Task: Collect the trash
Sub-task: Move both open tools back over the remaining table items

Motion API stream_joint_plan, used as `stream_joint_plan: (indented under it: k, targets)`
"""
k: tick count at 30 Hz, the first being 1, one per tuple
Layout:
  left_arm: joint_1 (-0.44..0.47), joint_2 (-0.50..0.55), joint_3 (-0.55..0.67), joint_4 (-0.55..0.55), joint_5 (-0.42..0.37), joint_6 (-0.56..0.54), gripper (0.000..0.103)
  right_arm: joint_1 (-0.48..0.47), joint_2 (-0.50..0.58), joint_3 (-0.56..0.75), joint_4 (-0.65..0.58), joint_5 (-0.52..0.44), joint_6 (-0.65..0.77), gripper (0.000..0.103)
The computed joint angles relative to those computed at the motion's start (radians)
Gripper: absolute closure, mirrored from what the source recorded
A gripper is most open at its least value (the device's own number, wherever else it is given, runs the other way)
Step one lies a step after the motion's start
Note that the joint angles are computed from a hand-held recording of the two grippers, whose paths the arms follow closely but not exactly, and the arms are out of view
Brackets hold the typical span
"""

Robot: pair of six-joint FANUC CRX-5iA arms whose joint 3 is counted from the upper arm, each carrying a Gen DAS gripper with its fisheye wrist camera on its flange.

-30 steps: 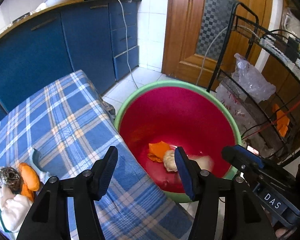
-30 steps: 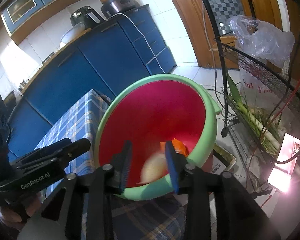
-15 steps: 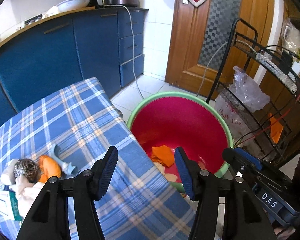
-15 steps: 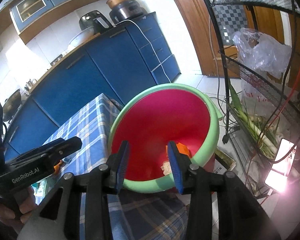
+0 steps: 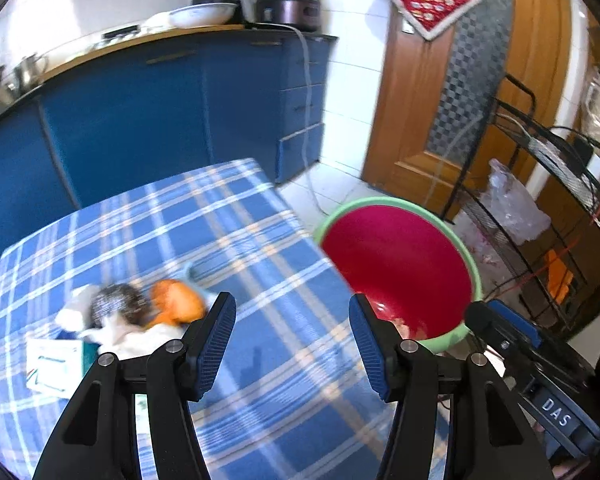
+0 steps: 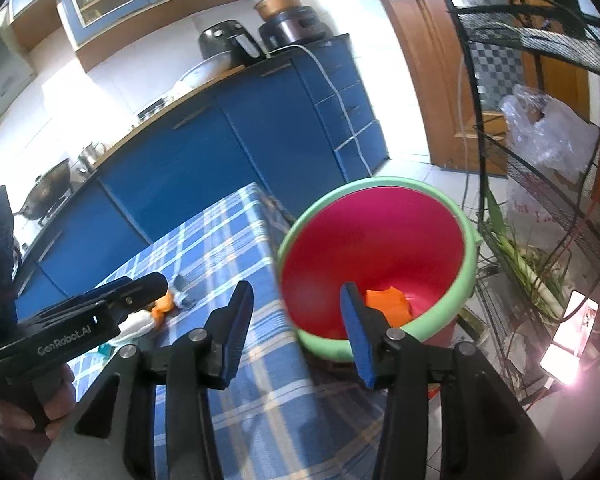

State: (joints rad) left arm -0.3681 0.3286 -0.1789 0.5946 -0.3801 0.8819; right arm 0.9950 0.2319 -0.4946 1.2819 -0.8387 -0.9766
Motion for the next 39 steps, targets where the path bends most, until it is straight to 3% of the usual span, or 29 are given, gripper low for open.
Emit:
stream_joint_plan:
  k: [11, 14, 19, 21, 24, 30, 32, 36, 39]
  targets:
    - [0.107, -0.072, -0.09, 0.02, 0.055, 0.036, 0.042, 0.007, 0.082, 0.129, -0.037, 0.035, 0.128, 0.05]
    - [0.141, -0.084, -0.116, 0.036, 0.073, 0.043, 0.037, 0.007, 0.105, 0.165, -0.055, 0.05, 0.165, 0.05]
    - [0.206, -0.084, -0.121, -0.039, 0.085, 0.143, 0.029, 0.011, 0.144, 0.225, -0.092, 0.067, 0.244, 0.049]
    - [0.229, -0.072, -0.118, -0.032, 0.072, 0.15, 0.029, 0.013, 0.156, 0.243, -0.106, 0.073, 0.266, 0.048]
    - [0.265, -0.049, -0.084, -0.121, 0.037, 0.262, 0.028, 0.017, 0.17, 0.262, -0.126, 0.074, 0.292, 0.047]
    - [0.297, -0.005, -0.037, -0.196, -0.014, 0.38, 0.027, 0.021, 0.188, 0.287, -0.164, 0.075, 0.329, 0.046]
    - [0.301, 0.009, -0.04, -0.158, -0.019, 0.359, 0.023, 0.02, 0.194, 0.297, -0.176, 0.077, 0.343, 0.046]
    - [0.295, 0.025, -0.092, 0.055, 0.016, 0.192, 0.021, 0.021, 0.206, 0.314, -0.195, 0.08, 0.369, 0.046]
    - [0.29, 0.033, -0.097, 0.111, 0.017, 0.162, 0.02, 0.021, 0.215, 0.327, -0.205, 0.077, 0.387, 0.045]
